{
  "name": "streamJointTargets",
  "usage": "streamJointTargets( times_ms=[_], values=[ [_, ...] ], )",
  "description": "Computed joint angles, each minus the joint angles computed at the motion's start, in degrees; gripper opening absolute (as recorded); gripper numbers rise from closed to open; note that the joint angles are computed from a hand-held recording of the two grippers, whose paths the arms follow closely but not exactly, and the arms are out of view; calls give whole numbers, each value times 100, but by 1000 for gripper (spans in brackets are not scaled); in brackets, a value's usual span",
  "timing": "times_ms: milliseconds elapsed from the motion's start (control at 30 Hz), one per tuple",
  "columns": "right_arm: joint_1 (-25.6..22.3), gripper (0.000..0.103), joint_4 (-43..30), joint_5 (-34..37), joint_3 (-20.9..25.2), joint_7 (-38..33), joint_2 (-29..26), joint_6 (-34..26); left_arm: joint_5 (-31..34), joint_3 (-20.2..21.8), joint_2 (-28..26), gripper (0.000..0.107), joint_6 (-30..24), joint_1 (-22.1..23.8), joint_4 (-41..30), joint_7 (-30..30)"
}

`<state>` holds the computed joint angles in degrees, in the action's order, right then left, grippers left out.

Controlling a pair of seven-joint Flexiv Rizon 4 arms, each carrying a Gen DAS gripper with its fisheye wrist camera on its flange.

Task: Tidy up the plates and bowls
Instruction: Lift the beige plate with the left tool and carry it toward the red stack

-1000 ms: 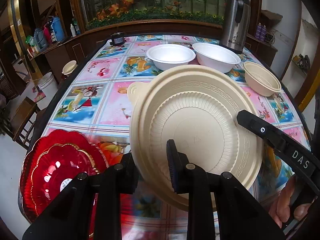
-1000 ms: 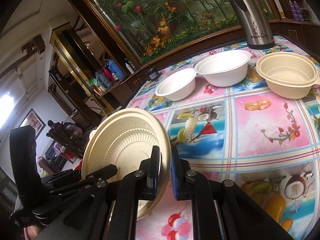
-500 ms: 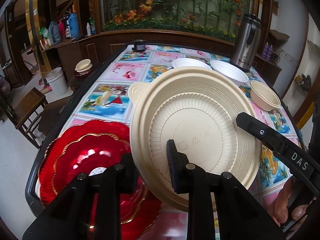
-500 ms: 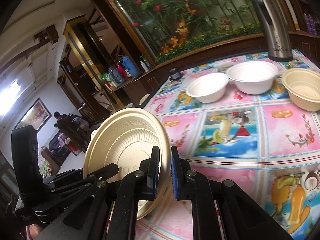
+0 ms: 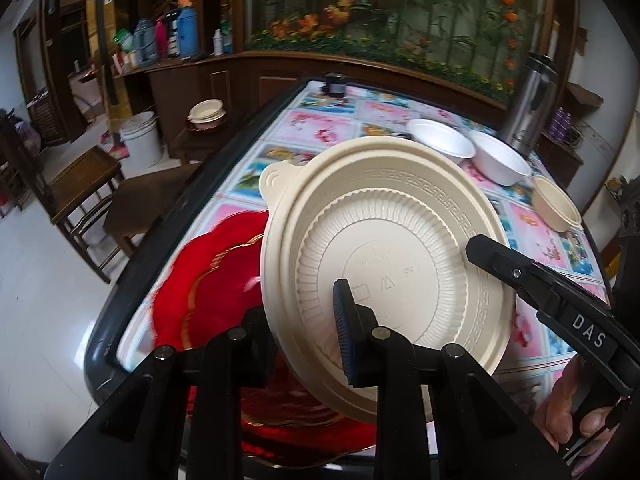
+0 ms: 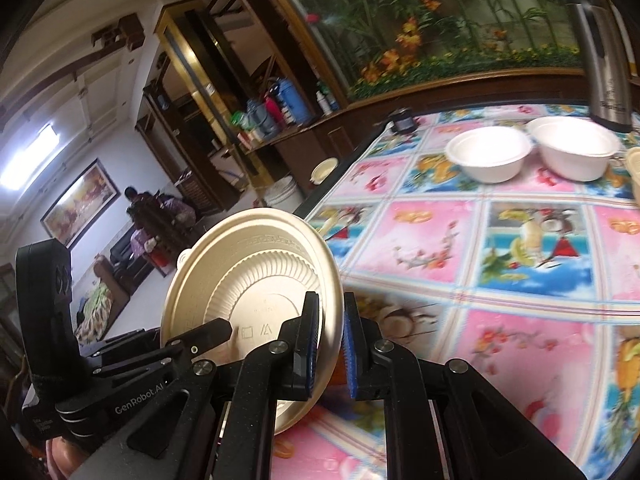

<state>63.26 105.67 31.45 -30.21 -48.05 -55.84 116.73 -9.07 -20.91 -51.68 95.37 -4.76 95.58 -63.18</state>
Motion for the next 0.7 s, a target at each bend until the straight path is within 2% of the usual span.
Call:
streamJointTargets(
  times_ms=[267,400,700],
  values=[
    [-222,14,-428,-533,246,40,-114,-268,-120,303,-24,22,-108,-25,-53,-137],
    [-260,15,-497,-718,301,126,-145,-348,-124,307,-46,22,-86,22,-47,-149],
    [-165,15,-472,-862,219,332,-198,-361,-106,396,-69,22,-43,-9,-42,-202]
  ],
)
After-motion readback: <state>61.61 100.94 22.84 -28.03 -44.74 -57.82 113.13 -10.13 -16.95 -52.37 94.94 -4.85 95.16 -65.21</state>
